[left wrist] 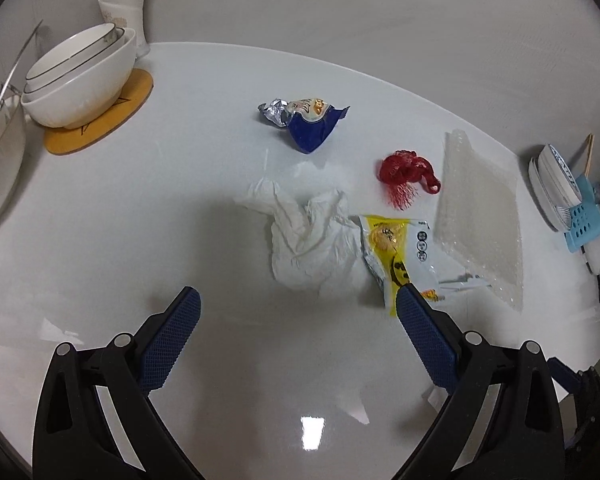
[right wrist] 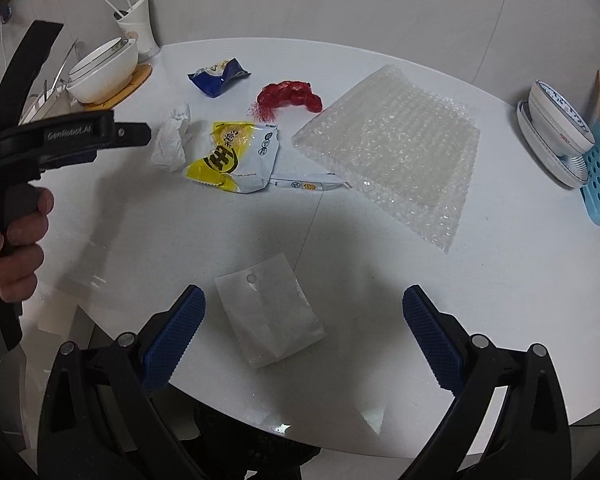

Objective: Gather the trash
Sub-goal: 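Grasp the white tissue with the left gripper while the right grasps the clear plastic bag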

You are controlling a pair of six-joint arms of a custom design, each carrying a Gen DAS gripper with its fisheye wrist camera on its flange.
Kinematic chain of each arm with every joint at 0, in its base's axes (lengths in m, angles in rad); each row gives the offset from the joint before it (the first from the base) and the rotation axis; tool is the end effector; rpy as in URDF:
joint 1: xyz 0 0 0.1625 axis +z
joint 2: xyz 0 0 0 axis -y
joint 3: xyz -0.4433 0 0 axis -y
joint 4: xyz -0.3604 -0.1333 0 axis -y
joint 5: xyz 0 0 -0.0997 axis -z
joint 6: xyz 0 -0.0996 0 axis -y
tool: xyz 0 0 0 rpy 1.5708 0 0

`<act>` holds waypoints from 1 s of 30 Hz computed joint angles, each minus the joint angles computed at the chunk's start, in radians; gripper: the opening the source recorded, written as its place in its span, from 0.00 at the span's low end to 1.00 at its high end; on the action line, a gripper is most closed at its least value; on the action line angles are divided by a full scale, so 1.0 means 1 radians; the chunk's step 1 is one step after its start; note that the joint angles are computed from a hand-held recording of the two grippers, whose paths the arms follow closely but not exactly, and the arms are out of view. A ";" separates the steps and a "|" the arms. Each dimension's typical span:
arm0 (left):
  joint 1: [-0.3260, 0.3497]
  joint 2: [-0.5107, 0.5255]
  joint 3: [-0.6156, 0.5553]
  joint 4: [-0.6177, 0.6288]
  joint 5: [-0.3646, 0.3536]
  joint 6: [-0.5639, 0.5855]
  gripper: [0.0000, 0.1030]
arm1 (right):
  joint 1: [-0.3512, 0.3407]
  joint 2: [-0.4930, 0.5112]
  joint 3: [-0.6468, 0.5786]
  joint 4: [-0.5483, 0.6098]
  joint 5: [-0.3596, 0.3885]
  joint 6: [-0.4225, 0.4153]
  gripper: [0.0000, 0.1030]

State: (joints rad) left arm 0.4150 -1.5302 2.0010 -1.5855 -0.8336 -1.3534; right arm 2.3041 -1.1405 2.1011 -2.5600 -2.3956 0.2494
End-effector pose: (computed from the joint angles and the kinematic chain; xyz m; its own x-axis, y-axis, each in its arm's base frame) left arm -0.2818 -0.3430 0.3318 -0.8082 -0.1816 -0.5602 0.1503 0.8562 -0.4943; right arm 0.3747 -0.3260 0.2053 -0.6674 -0.2418 0.7043 -0.5204 0.8280 -0.2089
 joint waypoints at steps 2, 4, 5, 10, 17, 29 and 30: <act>0.040 0.016 -0.005 -0.035 0.003 0.042 0.93 | -0.009 0.014 -0.009 0.013 0.011 0.007 0.87; 0.073 0.029 -0.010 -0.065 0.003 0.081 0.92 | -0.017 0.026 -0.018 0.026 0.021 0.014 0.86; 0.085 0.036 -0.012 -0.076 0.005 0.097 0.92 | -0.020 0.032 -0.021 0.033 0.025 0.017 0.84; 0.140 0.067 -0.021 -0.131 0.002 0.167 0.89 | -0.034 0.060 -0.040 0.072 0.041 0.033 0.76; 0.184 0.104 -0.023 -0.172 -0.012 0.217 0.67 | -0.048 0.082 -0.058 0.150 0.054 0.050 0.65; 0.178 0.102 -0.047 -0.091 -0.029 0.193 0.07 | -0.051 0.084 -0.058 0.181 0.074 0.015 0.29; 0.177 0.099 -0.045 -0.091 -0.032 0.190 0.07 | -0.052 0.083 -0.060 0.187 0.072 0.017 0.27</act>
State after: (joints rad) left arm 0.5924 -1.4312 1.9556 -1.6762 -0.8653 -1.1635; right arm 2.2526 -1.0580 2.0412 -2.3732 -2.3234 0.2662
